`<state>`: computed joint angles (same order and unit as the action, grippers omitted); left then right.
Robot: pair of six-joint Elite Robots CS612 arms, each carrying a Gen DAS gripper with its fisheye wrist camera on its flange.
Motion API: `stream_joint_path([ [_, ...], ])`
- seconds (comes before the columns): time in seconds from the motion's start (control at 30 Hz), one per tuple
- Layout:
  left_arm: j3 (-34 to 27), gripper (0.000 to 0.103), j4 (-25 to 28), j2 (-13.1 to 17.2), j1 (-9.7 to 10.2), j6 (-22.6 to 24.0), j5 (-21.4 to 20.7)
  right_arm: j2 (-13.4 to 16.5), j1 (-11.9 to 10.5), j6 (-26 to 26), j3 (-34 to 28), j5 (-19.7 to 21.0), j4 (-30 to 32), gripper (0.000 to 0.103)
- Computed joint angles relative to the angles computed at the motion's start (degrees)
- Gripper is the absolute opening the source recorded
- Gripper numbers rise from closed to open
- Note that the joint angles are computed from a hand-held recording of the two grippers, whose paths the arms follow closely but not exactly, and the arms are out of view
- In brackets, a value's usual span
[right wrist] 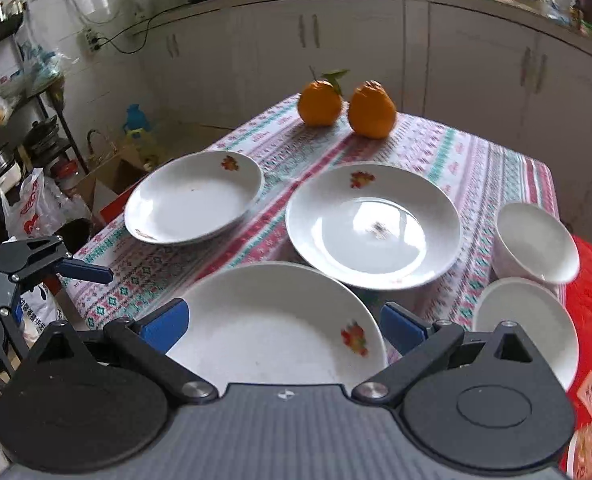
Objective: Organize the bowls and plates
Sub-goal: 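Carry the held plate with the right gripper toward another white plate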
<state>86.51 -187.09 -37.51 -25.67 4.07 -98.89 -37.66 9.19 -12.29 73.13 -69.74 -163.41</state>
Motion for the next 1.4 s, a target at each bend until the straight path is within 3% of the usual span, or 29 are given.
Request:
stream_joint_path([
  [0.17,0.4,0.102,-0.95,0.23,-1.32,4.93,1.61,-0.22,-0.85,0.26,0.73,0.7,0.11,0.103],
  [0.33,-0.08,0.102,-0.08,0.72,-1.86,7.0,1.85,0.25,-1.55,0.21,-0.49,2.47,2.83,0.103],
  [0.47,-0.45,0.102,0.62,1.07,-2.18,8.36,2.36,1.3,-1.81,0.39,-3.58,4.34,10.35,0.103],
  [0.6,-1.04,0.102,1.04,1.52,-2.19,9.51,1.47,2.85,-1.57,0.28,-8.14,3.76,19.06,0.101],
  [0.77,-1.96,0.102,1.47,2.27,-2.17,9.61,0.6,5.0,-1.14,0.81,-13.29,1.73,27.15,0.089],
  [0.83,-2.35,0.102,1.24,2.59,-2.18,9.79,0.13,5.98,-1.27,0.84,-15.21,2.07,30.34,0.081],
  [1.03,-3.38,0.101,0.95,3.27,-1.97,8.76,-1.7,7.56,-1.54,0.77,-18.06,3.9,34.91,0.073],
  [1.4,-4.57,0.101,2.22,3.85,-1.55,7.73,-3.74,8.99,-2.06,-0.37,-20.81,7.14,38.91,0.072],
])
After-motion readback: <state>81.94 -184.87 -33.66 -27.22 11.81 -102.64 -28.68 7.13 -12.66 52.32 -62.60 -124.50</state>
